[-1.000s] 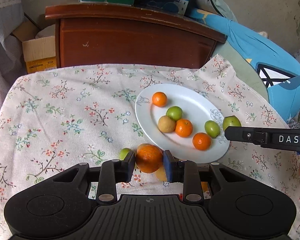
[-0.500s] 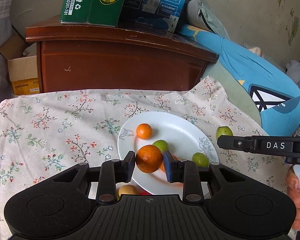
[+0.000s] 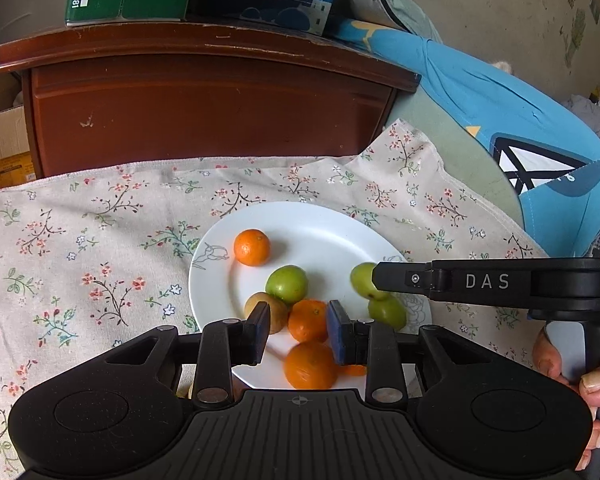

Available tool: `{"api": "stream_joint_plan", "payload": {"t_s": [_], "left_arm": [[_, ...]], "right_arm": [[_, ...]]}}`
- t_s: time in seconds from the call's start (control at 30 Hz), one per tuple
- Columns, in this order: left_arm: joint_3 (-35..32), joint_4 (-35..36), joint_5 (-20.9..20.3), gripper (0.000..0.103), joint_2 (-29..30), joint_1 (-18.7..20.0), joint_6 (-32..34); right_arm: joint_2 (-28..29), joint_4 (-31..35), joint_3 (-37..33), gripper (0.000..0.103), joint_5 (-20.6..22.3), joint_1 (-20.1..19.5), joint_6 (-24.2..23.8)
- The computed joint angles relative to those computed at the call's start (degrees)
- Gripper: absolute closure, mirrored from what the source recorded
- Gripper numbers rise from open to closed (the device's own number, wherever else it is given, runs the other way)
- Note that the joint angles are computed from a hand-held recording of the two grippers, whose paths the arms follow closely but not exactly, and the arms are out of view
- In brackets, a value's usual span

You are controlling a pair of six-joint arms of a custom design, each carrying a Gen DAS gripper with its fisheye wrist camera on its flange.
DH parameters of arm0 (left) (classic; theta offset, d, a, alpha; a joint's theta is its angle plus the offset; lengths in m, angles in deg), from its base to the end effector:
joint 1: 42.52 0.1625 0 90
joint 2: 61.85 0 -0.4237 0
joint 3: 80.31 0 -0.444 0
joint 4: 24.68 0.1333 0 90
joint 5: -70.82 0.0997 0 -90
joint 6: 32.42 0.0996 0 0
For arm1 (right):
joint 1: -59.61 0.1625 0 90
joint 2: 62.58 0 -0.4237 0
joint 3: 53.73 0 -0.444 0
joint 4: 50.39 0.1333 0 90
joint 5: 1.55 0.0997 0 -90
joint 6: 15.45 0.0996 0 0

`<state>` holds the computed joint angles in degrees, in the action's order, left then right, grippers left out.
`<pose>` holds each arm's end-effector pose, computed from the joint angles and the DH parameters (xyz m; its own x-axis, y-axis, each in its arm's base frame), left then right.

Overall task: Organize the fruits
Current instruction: 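Open both grippers to drop the fruits onto the plate, then withdraw both open grippers toward the remaining fruits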

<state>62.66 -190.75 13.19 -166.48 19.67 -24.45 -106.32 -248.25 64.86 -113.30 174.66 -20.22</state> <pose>-0.0083 -0.4157 0.2915 -0.8401 0.2003 -0.5042 0.4902 0.6783 -0.5473 0.3228 -0.4630 0.0036 -0.8942 -0.2728 0.3550 -0.4309 0.7396 -0.5171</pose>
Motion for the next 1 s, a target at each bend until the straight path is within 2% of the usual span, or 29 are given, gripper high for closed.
{"api": "stream_joint_plan", "payload": {"t_s": [0.1,0.17,0.23,0.3,0.57,0.77,1.0], "left_arm": [[-0.1,0.0,1.0,0.072,-0.5,-0.8,1.0],[-0.5,1.3,2.3,0.067,-1.5,-1.5,0.3],[-0.5,2.2,4.2,0.043,-2.9,-2.5,-0.6],[-0.6,3.6,6.1,0.037,-4.7,-3.6,-1.2],[-1.7,18.8,10.7,0.035,-13.5,-6.4,-3.0],[-0.9,27.0,15.1,0.034,-18.8,-7.4,-3.0],[-0.8,27.9,13.2,0.034,-18.6,-3.9,3.0]], "right_arm": [[-0.3,-0.3,0.2,0.073,0.2,0.1,-0.3],[-0.8,0.1,0.4,0.073,0.3,0.3,-0.4],[-1.3,0.2,0.7,0.073,0.5,0.6,-0.4],[-1.9,0.1,1.3,0.069,0.7,0.8,0.2],[-4.5,0.9,4.3,0.068,0.6,2.6,1.6],[-5.3,2.4,6.1,0.068,0.5,4.0,2.6],[-5.8,5.8,8.2,0.065,2.0,4.8,2.4]]}}
